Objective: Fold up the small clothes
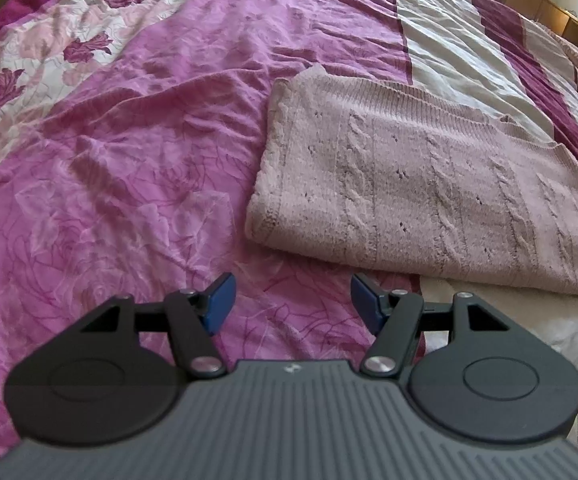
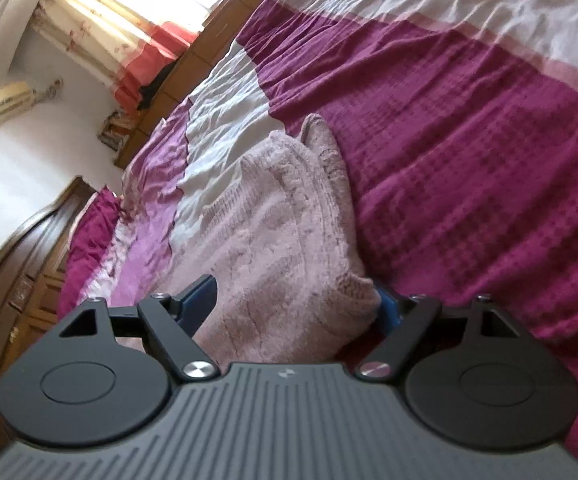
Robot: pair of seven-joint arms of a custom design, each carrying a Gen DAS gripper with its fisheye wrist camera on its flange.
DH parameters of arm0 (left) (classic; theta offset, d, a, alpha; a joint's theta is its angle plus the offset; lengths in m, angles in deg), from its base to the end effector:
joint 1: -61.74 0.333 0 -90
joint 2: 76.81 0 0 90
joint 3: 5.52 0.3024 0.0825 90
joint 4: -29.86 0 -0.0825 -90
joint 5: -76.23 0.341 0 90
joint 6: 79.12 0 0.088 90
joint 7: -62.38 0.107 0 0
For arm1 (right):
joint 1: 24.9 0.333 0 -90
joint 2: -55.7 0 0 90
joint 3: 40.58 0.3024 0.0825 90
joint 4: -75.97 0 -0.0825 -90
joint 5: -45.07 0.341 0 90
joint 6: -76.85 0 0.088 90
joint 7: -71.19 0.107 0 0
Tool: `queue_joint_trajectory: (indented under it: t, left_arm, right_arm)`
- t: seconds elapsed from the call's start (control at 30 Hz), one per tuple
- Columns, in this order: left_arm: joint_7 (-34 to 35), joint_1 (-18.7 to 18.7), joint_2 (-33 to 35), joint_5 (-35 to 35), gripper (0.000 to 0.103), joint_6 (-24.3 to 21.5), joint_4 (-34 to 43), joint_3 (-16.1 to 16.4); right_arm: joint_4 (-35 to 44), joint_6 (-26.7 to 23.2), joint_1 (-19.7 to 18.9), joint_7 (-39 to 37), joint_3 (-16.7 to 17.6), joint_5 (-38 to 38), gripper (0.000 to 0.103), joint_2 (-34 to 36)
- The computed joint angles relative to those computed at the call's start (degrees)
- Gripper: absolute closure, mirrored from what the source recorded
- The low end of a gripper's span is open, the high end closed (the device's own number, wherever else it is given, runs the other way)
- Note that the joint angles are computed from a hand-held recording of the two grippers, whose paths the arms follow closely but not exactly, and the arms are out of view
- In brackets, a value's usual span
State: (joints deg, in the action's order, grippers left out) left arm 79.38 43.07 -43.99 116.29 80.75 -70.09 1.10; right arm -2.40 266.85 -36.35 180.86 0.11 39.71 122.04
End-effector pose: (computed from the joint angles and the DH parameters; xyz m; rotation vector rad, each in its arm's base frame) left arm 0.6359 -0.1767 0.3086 -2.2052 1.4252 -0.5650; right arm 0.7128 0.1739 0.2444 -1.1240 1.7515 0.0211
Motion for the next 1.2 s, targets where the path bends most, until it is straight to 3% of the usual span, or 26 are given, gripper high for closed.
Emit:
queue_joint_trajectory:
  t: [0.2,0.43,0.77,1.1,1.2]
  left_arm:
    - [0.73,0.31,0.09,-0.42,0.038,-0.21,0.00,-0.31]
    - [1.26,0.36,0.15,-1.00,0.038,0.06,-0.25,-0.24]
    - [1.32,0.13,0.28,-1.15,0.038,0.39,-0.41,0.03]
    - [2.05,0.17,0.72,-1.91,0.038,0.05,0.09,-0.10]
    - [2.40,0.12,0.86,-2.07,0.038,0.09,0.20,-0.18]
  right_arm:
    - [4.55,-0.56,0.52,-0.16,2.06,-0.45,0.022,3.44]
    - [8.41,-2.64,5.03,-1.03,-2.89,3.18,0.035,2.92]
    - [7.85,-0.90,5.97,-2.34,-4.25,5.18,0.040,2.98]
    - [6.08,-0.92,1.26,-3.74,1.67,-1.05,0.040,5.43]
    - [6.12,-0.98,1.56,-4.00,1.29,-0.14,0.040,5.14]
